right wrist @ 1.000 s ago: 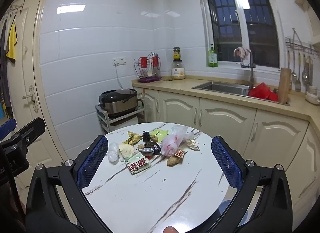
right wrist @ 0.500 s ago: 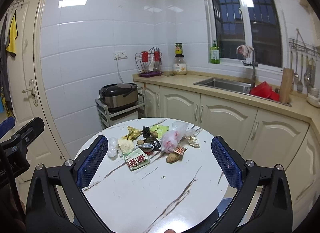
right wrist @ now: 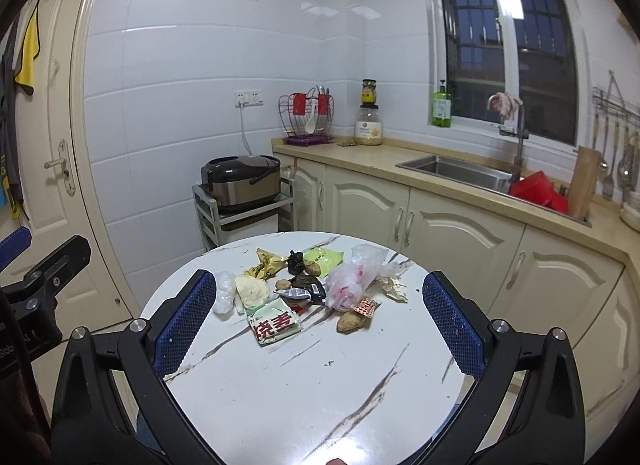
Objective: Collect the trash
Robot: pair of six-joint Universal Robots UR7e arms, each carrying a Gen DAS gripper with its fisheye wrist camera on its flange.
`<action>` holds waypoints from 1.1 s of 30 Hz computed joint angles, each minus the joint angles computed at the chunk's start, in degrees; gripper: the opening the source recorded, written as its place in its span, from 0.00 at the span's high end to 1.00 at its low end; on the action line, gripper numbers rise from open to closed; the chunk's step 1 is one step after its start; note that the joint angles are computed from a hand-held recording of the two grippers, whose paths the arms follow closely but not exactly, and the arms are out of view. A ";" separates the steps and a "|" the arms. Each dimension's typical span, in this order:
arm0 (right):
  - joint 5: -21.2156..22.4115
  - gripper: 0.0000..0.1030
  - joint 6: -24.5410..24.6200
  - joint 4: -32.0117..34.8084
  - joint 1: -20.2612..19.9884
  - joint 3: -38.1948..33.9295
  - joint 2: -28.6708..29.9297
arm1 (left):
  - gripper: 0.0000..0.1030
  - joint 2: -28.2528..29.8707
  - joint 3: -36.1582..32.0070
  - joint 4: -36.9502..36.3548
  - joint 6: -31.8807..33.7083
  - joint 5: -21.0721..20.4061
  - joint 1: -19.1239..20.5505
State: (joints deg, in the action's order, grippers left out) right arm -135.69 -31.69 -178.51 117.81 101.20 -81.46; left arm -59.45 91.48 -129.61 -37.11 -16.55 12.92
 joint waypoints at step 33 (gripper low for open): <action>1.54 0.00 12.19 23.02 -15.50 -7.78 4.75 | 0.01 11.21 -20.90 17.02 0.12 -22.40 16.51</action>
State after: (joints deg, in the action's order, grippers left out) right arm -134.15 -19.50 -155.49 102.31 93.42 -76.72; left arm -48.24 70.58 -112.60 -36.98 -38.95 29.43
